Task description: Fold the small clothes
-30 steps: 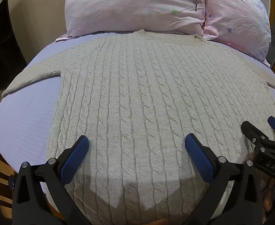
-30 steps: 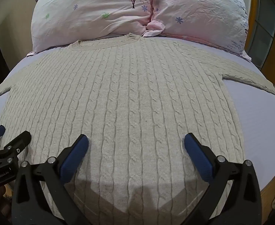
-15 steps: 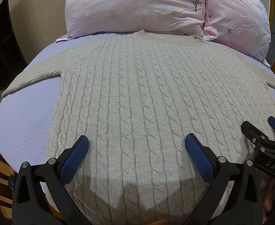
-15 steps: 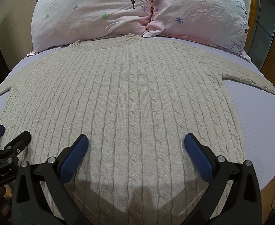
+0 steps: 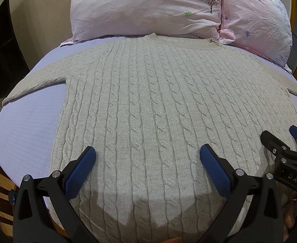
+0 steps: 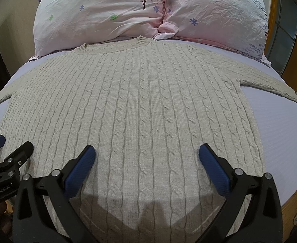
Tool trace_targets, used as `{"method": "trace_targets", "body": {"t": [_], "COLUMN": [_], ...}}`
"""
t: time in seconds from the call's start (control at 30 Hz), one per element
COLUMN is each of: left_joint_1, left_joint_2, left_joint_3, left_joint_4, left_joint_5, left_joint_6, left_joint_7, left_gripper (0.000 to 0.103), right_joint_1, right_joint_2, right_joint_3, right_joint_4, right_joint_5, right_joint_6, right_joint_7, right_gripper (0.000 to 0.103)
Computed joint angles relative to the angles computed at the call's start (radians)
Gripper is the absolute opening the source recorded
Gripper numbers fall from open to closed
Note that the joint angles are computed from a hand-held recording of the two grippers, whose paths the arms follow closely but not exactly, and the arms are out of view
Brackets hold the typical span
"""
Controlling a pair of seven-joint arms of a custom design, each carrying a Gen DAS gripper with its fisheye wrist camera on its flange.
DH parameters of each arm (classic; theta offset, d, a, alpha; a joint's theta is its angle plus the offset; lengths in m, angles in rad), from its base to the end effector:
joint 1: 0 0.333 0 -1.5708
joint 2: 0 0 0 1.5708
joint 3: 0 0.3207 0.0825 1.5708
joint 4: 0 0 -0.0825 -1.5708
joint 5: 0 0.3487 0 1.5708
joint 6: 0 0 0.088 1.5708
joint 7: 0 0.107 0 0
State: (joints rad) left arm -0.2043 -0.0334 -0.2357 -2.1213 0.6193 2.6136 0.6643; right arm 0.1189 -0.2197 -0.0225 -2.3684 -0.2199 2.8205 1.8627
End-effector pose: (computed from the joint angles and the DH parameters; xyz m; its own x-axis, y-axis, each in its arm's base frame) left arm 0.4858 -0.2443 0.5030 0.0178 -0.9993 -0.0332 -0.7825 0.0067 -0.6226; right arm 0.4794 0.0566 0.5126 -0.0108 -0.9999 -0.0035 -0.7766 0.0106 -0.6299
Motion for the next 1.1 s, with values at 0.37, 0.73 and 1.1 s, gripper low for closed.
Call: {"method": "trace_targets", "body": {"t": [0.37, 0.73, 1.1], "left_joint_1": [0.000, 0.000, 0.011], "left_joint_2": [0.001, 0.002, -0.015], "left_joint_3": [0.001, 0.002, 0.008], "left_joint_4": [0.001, 0.002, -0.024], "left_joint_5": [0.002, 0.006, -0.016], "left_joint_6": [0.001, 0.006, 0.060], "left_joint_7": [-0.001, -0.001, 0.051], "left_gripper": [0.102, 0.102, 0.102], "right_joint_1": [-0.008, 0.006, 0.162], "right_joint_2": [0.000, -0.005, -0.001], "right_joint_3": [0.004, -0.005, -0.249], "right_joint_4": [-0.008, 0.011, 0.089], "right_joint_5": [-0.019, 0.009, 0.594], "right_joint_6": [0.028, -0.019, -0.056], "right_joint_7": [0.019, -0.012, -0.559], "right_gripper": [0.101, 0.101, 0.101]}}
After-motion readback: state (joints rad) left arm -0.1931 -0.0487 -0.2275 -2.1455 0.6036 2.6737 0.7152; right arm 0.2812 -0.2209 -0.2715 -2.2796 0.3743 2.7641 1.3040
